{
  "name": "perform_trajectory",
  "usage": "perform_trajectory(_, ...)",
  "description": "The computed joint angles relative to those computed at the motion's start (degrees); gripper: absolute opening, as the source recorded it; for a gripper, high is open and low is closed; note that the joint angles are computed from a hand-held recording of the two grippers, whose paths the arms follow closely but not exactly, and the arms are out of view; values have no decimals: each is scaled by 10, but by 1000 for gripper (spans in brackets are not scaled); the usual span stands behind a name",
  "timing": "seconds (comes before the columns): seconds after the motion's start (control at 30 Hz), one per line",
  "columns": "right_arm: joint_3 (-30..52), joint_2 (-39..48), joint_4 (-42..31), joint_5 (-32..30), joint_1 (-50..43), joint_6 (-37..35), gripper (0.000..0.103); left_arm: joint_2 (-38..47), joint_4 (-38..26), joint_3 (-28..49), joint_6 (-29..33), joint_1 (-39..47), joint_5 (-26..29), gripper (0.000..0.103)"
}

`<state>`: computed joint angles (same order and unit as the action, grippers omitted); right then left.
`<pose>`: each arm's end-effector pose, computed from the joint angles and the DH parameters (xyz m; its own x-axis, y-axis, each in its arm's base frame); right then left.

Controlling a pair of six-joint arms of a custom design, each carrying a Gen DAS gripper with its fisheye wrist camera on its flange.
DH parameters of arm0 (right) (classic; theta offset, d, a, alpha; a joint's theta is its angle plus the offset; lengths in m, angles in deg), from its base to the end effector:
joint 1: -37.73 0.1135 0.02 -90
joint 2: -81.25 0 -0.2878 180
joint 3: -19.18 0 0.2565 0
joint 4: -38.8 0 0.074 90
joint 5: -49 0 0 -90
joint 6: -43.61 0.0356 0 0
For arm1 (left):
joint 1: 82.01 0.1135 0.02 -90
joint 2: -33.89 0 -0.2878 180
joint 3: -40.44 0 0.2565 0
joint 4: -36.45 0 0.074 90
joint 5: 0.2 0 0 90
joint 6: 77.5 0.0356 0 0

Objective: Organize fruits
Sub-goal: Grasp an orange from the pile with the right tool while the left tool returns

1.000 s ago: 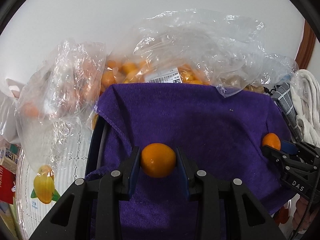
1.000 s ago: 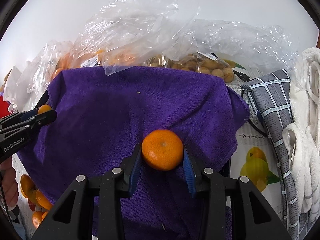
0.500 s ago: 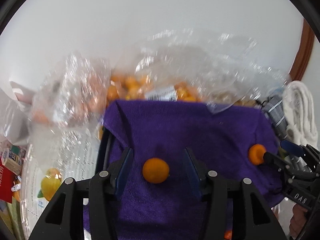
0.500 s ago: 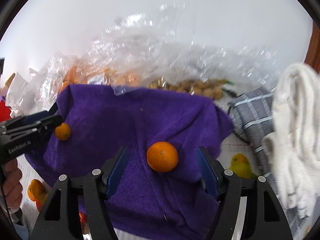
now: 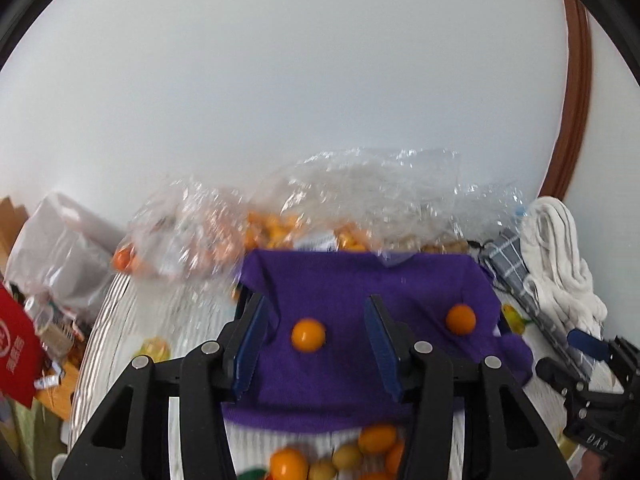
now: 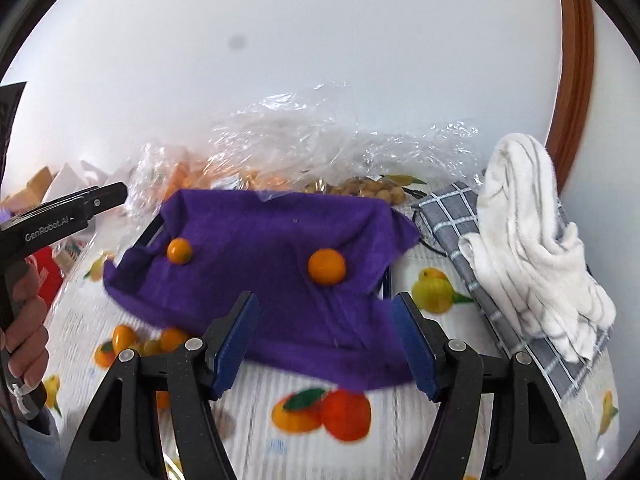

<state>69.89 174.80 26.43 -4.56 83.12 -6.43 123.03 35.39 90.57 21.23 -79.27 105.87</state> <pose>0.2148 0.1877 0.1420 -0.6570 0.0697 -0.7506 0.1139 0.9935 -0.0074 0.2979 0.0044 0.1702 -0.6104 0.1168 -0.7834 0.2613 0.9634 -0.0600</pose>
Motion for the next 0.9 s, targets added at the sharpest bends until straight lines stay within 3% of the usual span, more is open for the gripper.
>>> perform_trajectory(0.2,-36,7,8,-20,55,57,69,12,-21,-64,70,111,77,48)
perform_trajectory(0.37,-61,52,69,-28,89,87,58,68,38,-113,137,198,104,48)
perform_trajectory(0.53,-70,103,152,-65,111,89,57,119,84,-129,158,254,155,48)
perform_trajectory(0.67,-44,151,165,-83,129,93,59,142,147,-158,171,269,154,48)
perform_trajectory(0.8,-8,196,154,-83,141,98,59,172,88,-130,197,294,171,48)
perform_trajectory(0.9,13,225,155,-86,142,96,58,178,76,-123,200,311,200,48)
